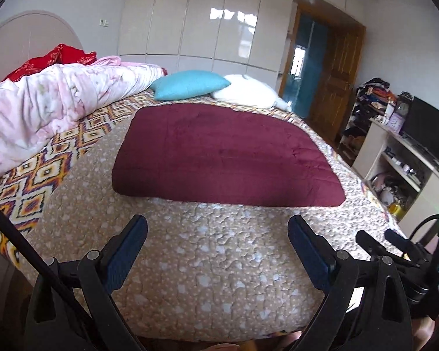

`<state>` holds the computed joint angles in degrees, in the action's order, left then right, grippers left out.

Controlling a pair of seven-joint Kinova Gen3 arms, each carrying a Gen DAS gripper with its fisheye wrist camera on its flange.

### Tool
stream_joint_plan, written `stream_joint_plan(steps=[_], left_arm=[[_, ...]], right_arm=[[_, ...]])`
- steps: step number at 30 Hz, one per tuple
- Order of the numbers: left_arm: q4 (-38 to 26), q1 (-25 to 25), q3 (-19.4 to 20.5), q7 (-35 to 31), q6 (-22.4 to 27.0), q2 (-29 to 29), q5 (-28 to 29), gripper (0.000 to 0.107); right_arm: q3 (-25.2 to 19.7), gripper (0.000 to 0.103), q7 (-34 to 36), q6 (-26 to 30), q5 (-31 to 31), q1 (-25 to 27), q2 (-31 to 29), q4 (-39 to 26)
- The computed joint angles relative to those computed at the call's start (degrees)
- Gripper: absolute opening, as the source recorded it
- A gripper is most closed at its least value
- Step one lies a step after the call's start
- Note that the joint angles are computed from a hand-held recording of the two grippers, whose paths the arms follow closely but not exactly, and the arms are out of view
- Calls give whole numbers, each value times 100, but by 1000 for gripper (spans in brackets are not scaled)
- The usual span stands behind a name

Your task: Fold large clothes

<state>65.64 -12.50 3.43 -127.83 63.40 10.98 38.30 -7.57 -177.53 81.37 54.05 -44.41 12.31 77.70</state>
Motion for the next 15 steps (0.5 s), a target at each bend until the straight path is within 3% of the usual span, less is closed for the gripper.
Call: stream_joint_plan(steps=[5, 15], left_arm=[[102, 429, -59, 467, -380, -20, -965, 96], [-44, 638, -15, 987, -132, 239, -1762, 96]], right_arm=[[30, 89, 309, 112, -44, -63, 196, -189], [293, 89, 1042, 280, -557, -129, 688, -756]])
